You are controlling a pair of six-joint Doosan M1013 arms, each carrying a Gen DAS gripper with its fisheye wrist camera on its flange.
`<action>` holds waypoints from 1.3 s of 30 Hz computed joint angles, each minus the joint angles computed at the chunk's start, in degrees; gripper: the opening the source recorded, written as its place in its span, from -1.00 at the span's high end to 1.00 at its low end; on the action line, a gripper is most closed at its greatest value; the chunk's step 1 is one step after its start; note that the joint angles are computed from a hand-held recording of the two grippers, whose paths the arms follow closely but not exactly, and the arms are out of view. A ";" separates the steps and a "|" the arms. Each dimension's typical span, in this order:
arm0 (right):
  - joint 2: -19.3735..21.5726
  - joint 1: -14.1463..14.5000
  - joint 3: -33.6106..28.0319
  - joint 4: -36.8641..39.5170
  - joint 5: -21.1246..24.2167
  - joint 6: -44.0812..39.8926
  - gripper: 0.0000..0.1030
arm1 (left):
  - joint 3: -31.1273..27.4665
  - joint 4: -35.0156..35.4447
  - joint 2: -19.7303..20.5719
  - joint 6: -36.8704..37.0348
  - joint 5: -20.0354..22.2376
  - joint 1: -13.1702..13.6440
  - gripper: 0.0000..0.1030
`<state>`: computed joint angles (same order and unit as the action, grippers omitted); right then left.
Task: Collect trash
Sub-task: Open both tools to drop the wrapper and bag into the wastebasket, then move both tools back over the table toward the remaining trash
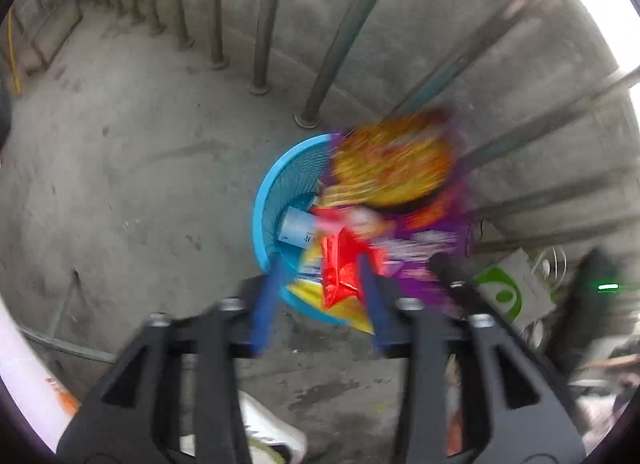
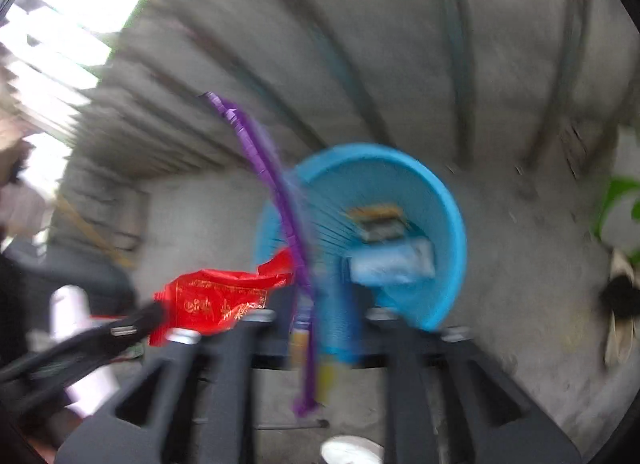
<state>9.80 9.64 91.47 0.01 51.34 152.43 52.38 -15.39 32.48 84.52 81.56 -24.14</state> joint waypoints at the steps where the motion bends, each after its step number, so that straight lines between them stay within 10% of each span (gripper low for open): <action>1: 0.05 -0.51 1.36 0.61 -0.78 0.63 0.07 | 0.52 0.21 -0.05 -1.26 -0.71 -0.04 0.13; 19: -1.60 1.41 0.17 -6.26 -1.13 2.32 0.00 | 7.97 0.52 -10.03 0.50 -16.11 1.92 -0.54; 31: -0.75 12.01 -10.79 -24.87 0.86 -4.91 -0.74 | 21.79 -1.42 -26.06 -1.42 -28.00 7.02 -0.77; 39: -0.16 19.06 -16.50 -30.50 0.13 -14.52 -0.87 | 30.13 2.60 -35.92 -6.13 -34.40 11.25 -0.82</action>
